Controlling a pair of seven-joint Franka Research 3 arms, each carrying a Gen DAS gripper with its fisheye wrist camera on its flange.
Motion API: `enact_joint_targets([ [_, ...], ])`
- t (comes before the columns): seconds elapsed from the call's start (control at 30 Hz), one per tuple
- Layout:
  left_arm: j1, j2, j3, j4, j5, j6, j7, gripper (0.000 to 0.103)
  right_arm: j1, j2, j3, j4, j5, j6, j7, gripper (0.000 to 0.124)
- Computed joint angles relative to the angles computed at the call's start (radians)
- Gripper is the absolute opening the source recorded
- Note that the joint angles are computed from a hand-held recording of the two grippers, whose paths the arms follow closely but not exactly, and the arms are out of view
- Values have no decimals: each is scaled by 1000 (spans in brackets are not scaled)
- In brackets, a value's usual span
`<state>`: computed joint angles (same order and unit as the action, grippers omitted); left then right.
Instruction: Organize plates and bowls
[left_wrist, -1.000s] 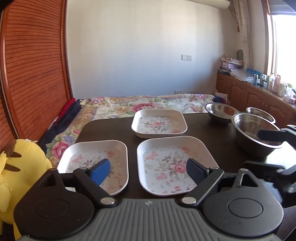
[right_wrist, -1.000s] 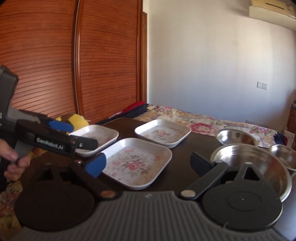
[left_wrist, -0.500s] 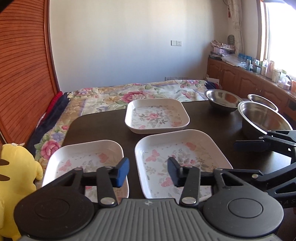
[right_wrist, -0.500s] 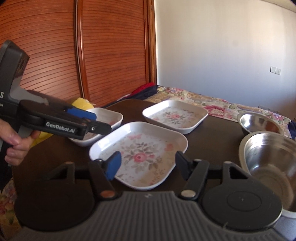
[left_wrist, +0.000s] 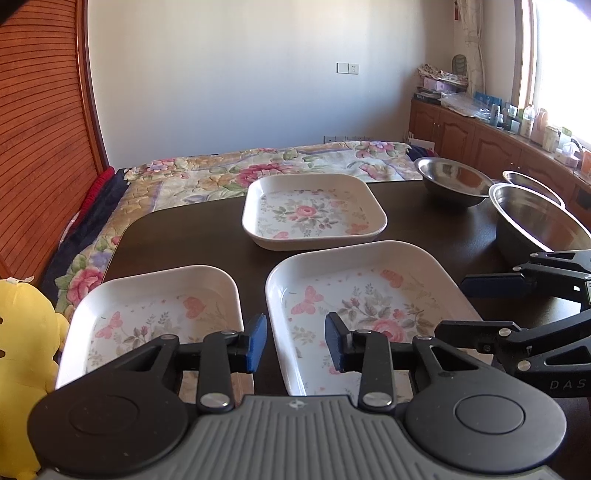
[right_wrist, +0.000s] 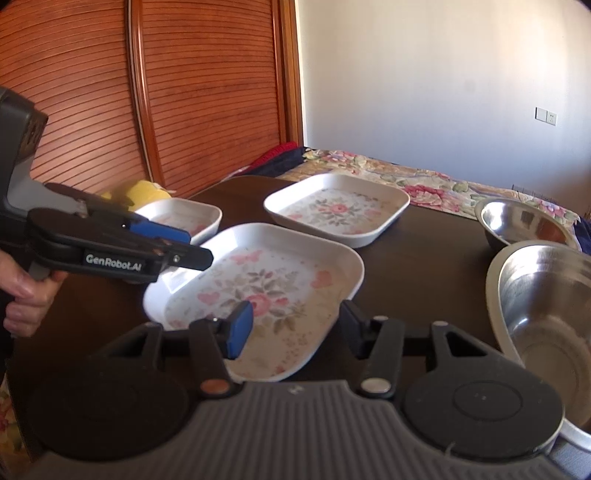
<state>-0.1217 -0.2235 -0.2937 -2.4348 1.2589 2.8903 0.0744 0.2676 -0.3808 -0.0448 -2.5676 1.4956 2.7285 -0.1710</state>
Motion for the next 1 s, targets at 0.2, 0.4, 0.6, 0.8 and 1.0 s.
enact_joint_targets([
  [0.2,-5,17,4,10,-12,-7,20,36,1,17,6,8,-15,17,20,53],
  [0.4,-9,28,5,16,-22,-11,38,31,-2,30,1,17,-49,10,63,53],
  [0.6,-18,33,13,13,-53,-18,69,23,-5,44,-3,24,-76,-2,107,47],
  [0.8,-18,35,10,6,-65,-20,79,22,-4,52,-4,26,-72,8,116,36],
  [1.0,-21,22,5,-3,-61,-34,61,12,-5,54,-3,27,-49,22,107,32],
])
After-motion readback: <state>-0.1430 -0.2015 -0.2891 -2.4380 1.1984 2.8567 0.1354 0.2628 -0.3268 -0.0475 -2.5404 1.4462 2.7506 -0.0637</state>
